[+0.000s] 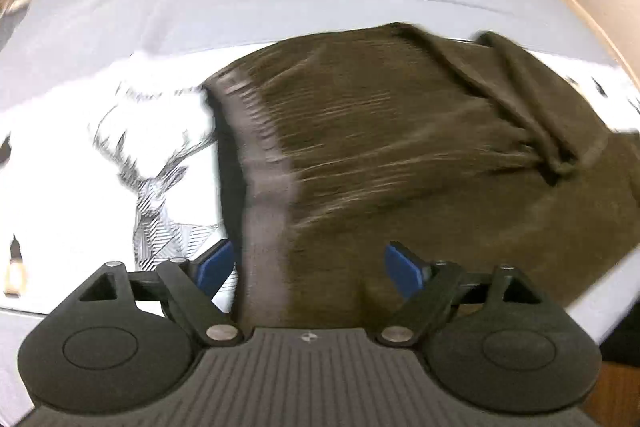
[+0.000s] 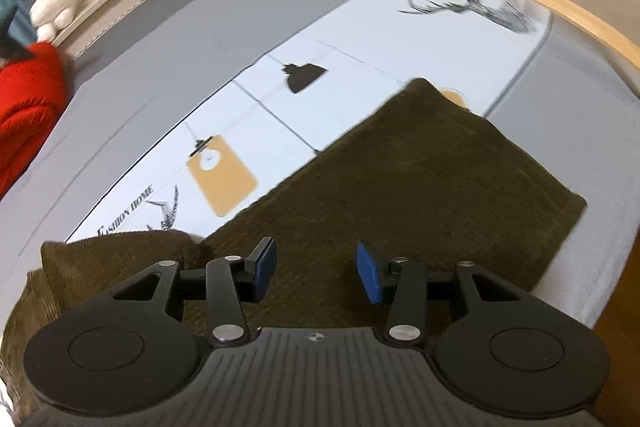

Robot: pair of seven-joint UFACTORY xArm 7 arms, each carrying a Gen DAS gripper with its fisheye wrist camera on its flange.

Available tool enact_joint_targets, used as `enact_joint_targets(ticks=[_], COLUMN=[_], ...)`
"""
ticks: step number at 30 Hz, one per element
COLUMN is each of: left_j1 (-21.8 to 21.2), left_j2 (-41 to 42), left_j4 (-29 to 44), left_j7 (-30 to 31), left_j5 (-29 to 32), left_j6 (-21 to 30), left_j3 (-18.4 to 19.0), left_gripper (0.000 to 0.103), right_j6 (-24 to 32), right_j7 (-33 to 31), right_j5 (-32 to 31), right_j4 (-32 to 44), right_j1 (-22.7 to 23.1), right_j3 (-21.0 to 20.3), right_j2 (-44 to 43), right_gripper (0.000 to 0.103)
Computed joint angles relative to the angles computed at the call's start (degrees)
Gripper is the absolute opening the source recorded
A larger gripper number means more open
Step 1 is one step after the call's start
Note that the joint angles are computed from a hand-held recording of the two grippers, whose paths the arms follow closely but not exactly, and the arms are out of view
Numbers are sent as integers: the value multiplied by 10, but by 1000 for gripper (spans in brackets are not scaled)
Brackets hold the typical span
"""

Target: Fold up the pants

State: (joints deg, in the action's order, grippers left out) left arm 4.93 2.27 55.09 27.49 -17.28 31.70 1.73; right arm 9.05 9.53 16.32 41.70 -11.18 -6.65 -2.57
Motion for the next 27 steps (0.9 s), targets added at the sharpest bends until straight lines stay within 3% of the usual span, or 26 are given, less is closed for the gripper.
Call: enact_joint_targets(ticks=[1,2,5,9,13,15,17,20,23,27], left_j1=[-10,1,4,-3,0,4,-1,2,-3,-26], left_j2=[32,50,59,80,93,98,96,87,79,64], left_j4=[26,48,52,62,73,72,57,44,48,34], left_j7=[-27,-57,-70,-99,-92,-77,-70,-46,-66,-112], left_j5=[26,62,68,120,118,112,133,140,157,239], left_j6=[28,49,28,45,56,57,41,34,68,77], left_j3=[16,8,1,2,-4,-8,-6,-6,-1,3], left_gripper=[84,80,86,86,83,70,49,37,33,35], right_j6=[-1,-1,3,3,1,6,11,15,18,21], right_j7=[-7,-12,-4,1,11,-2,-8,-4,-12,-21], right_j5=[2,6,0,-1,-16,4,17,17,32,45], right_j4=[1,4,11,24,26,27,27,26,27,29], right_j1=[2,5,5,5,4,4,5,5,8,12], right_j3=[1,2,5,9,12,14,14,14,14,16], right_j2=[1,3,11,26,29,28,26,23,22,21], right_gripper=[47,47,47,47,47,47,47,47,47,47])
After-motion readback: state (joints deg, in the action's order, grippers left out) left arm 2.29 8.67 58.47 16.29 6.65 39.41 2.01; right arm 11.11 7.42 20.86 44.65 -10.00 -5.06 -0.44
